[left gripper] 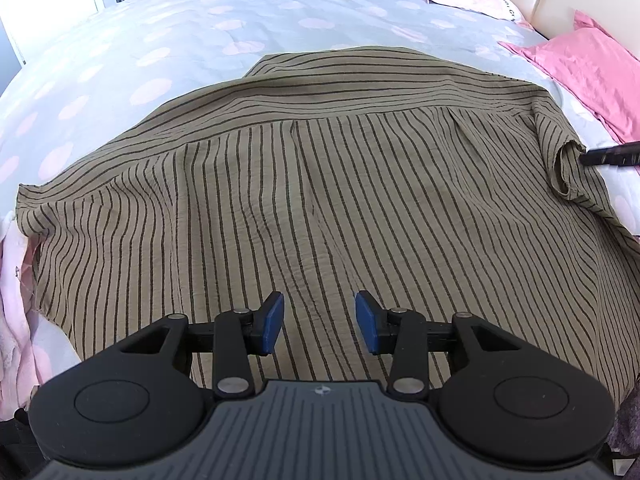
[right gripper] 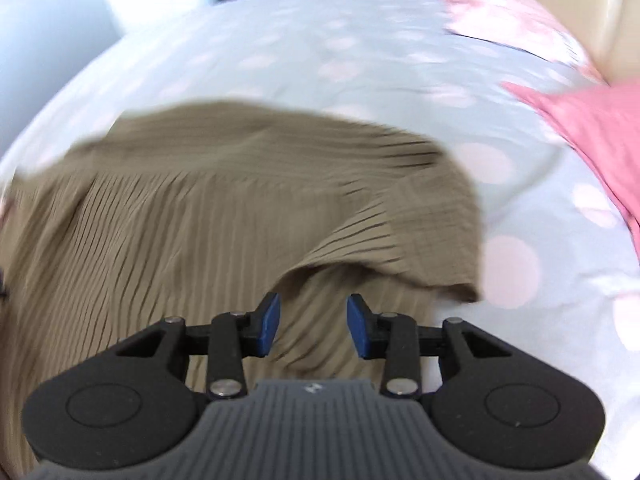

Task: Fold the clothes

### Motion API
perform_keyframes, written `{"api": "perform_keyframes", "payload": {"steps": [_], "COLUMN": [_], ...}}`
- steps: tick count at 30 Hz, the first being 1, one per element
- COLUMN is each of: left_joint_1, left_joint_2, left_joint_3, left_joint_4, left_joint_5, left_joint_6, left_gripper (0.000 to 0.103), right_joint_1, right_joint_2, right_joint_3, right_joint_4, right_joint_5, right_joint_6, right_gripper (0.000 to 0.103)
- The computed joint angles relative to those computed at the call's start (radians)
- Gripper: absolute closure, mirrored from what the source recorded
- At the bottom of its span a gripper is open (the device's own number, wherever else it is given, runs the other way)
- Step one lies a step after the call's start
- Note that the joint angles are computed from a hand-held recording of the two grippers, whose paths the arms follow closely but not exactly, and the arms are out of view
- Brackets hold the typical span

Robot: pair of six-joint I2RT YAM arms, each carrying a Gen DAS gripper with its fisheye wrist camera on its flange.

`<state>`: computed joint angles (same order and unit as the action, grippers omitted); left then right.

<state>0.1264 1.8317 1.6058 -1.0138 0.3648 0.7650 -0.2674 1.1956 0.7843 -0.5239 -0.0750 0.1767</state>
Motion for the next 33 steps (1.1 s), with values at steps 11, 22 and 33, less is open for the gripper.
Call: {"api": "perform_keyframes", "payload": {"steps": [11,22,33], "left_joint_1": [-0.011,-0.024,-0.01], "left_joint_2": [0.028,0.062,0.072], "left_joint_3": [0.004,0.029,0.05], "left_joint_4": [0.011,-0.003,-0.014], "left_joint_5": [-0.032,-0.045,-0.034], "left_joint_6": [0.005,0.025,0.015], "left_gripper": [0.066,0.066,0.066], "right_joint_1": [-0.296,-0.296,-0.138], "right_joint_2": [0.177,0.277,0.229], "right_joint_3": [-0.027,0.013,0.156], "right_joint_4": [0.196,0.253,0.325], "right_joint_5": [-0.068,-0.097,-0.086], "right_joint_6": [0.33,0.408,0.399], "right_gripper": [0.04,0.098,0.1]}}
